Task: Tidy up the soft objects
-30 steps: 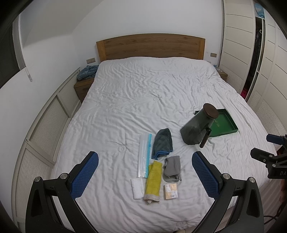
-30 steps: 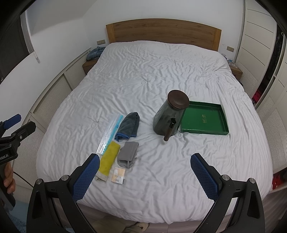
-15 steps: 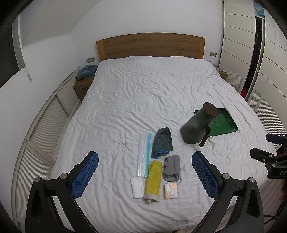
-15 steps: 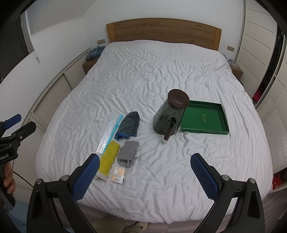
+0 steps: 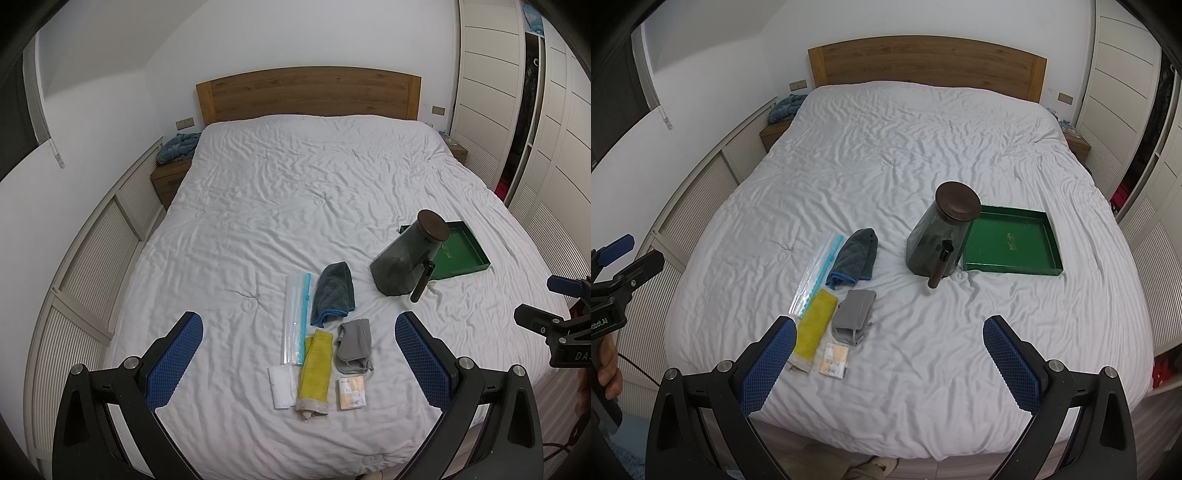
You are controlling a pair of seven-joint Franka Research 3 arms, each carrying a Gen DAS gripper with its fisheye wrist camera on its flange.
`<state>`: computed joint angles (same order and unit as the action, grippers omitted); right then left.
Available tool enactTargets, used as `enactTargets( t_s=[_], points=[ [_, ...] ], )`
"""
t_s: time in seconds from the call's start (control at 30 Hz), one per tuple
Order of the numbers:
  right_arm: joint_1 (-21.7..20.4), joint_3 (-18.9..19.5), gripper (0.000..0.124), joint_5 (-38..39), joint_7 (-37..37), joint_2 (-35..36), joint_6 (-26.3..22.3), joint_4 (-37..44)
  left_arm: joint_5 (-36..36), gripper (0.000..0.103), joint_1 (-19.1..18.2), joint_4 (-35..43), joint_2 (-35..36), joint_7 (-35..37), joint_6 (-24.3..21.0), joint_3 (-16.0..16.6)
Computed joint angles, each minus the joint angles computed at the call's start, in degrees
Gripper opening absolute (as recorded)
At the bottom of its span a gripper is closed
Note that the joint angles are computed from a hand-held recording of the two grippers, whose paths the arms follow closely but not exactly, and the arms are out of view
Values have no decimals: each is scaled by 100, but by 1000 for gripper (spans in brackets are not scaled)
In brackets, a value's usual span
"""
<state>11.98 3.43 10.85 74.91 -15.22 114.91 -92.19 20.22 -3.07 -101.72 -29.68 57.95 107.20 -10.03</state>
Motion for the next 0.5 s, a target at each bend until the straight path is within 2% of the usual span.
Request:
enactTargets(
  t_s=[0.5],
  points=[
    [3, -6, 103, 9, -1, 14, -17, -2, -14, 102, -23, -116, -41, -39, 36, -1]
  ],
)
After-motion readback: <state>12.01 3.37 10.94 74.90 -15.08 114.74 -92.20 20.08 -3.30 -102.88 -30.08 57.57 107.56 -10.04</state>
